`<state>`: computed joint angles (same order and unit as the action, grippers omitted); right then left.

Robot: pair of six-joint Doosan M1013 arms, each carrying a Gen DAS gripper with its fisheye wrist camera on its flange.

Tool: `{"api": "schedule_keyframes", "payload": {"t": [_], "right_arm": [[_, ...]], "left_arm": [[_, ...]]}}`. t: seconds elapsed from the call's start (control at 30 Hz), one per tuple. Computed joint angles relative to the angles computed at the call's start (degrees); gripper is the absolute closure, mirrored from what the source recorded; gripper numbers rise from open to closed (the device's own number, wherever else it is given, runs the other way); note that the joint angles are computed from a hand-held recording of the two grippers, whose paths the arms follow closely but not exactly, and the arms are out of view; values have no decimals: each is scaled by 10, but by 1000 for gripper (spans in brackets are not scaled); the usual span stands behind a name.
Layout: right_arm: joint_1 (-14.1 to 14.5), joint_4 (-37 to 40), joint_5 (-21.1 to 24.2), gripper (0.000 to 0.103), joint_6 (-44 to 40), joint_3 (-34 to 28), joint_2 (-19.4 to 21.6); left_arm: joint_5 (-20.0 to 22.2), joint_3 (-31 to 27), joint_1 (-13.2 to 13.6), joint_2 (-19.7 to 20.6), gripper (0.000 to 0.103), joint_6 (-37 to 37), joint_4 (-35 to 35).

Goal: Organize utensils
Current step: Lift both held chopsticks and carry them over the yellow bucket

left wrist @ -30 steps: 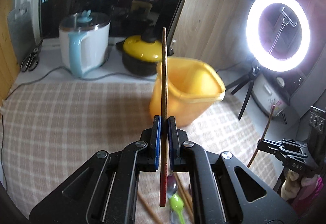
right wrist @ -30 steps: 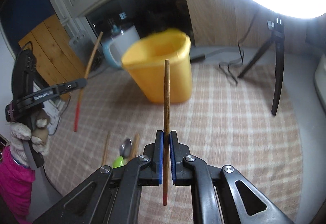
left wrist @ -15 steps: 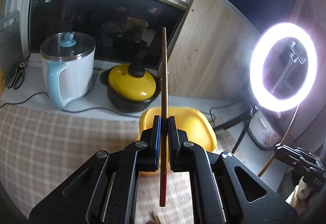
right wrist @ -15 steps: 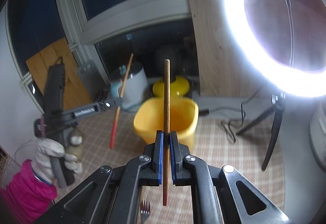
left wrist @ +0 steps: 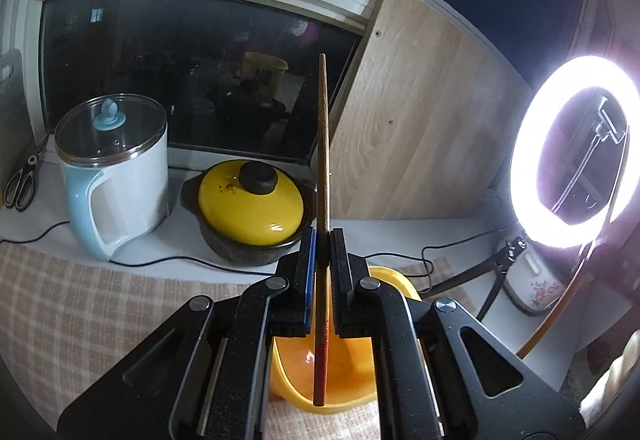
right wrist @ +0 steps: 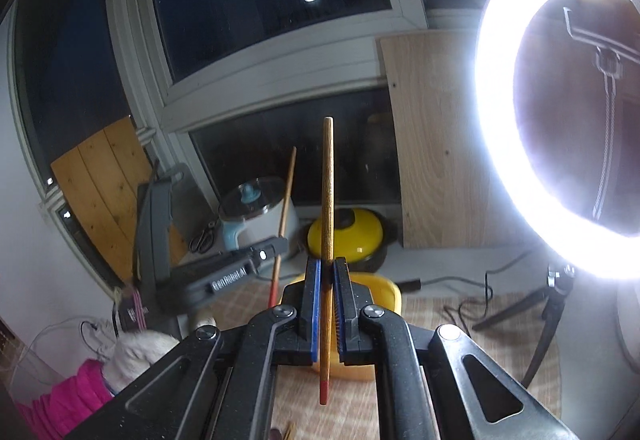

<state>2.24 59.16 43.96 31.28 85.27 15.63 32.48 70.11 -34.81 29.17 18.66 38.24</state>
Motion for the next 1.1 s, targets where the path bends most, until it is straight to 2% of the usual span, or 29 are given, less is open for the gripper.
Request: {"api": "schedule_keyframes", "payload": {"t": [0.3, 0.4, 0.6, 0.67, 0.8, 1.1], "right_arm": [[18, -14, -48, 99, 16, -23, 25], [20, -24, -50, 99, 25, -29, 34], [9, 10, -9, 99, 39, -43, 44], [8, 26, -14, 99, 24, -41, 41], [17, 23, -52, 99, -13, -33, 34], [27, -29, -62, 99, 19, -39, 55]], "left_arm": [[17, -6, -1, 12, 99, -35, 49], [15, -4, -1, 13, 99, -45, 60], [8, -1, 0, 14, 99, -45, 57], [4, 0, 1, 14, 99, -50, 59], [0, 1, 1, 15, 99, -60, 68], [2, 5, 0, 17, 99, -72, 79]]}}
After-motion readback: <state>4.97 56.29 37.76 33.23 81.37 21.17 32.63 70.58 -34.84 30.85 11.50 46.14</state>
